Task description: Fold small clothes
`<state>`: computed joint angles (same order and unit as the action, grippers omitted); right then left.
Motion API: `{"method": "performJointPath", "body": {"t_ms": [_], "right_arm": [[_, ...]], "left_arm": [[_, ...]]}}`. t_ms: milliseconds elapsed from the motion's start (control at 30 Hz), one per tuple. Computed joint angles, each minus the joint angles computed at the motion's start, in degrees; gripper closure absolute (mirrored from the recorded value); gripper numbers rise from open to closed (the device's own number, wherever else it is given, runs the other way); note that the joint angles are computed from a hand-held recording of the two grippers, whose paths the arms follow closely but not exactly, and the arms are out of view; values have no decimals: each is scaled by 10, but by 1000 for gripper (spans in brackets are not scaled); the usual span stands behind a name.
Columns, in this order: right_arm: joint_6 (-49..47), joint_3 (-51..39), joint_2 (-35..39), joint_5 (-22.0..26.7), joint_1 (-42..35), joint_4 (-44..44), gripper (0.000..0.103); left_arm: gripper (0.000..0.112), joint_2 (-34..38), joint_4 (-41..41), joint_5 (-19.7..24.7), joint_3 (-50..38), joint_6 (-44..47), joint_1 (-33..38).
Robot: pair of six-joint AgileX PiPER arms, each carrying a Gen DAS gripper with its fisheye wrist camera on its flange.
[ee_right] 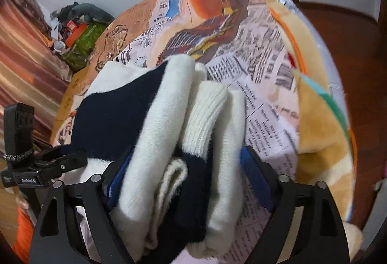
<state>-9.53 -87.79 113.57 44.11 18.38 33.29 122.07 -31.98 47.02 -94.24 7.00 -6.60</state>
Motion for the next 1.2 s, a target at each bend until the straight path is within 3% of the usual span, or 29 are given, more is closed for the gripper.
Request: {"method": "performJointPath", "body": {"t_ms": [67, 167, 300, 400, 633, 833, 1000, 1200], "right_arm": [[-21, 6, 1, 1, -8, 32, 22], [-34, 15, -5, 3, -11, 56, 39], [-18, 23, -29, -3, 3, 31, 57], [1, 27, -50, -14, 20, 12, 61], [30, -20, -62, -12, 76, -9, 63], [85, -126, -15, -26, 149, -43, 63], [130, -251, 76, -16, 198, -53, 63], [186, -424, 216, 31, 229, -69, 63]], "left_arm": [[17, 15, -49, 17, -8, 27, 11], [24, 17, -71, 22, -8, 40, 16], [38, -13, -65, 17, 15, 44, 15], [43, -45, -70, 14, 41, 58, 22], [46, -165, -52, -1, 124, 86, 73], [46, -240, -13, 19, 146, 108, 155], [46, -233, 3, 62, 122, 138, 242], [46, -165, 12, 68, 104, 170, 299]]}}
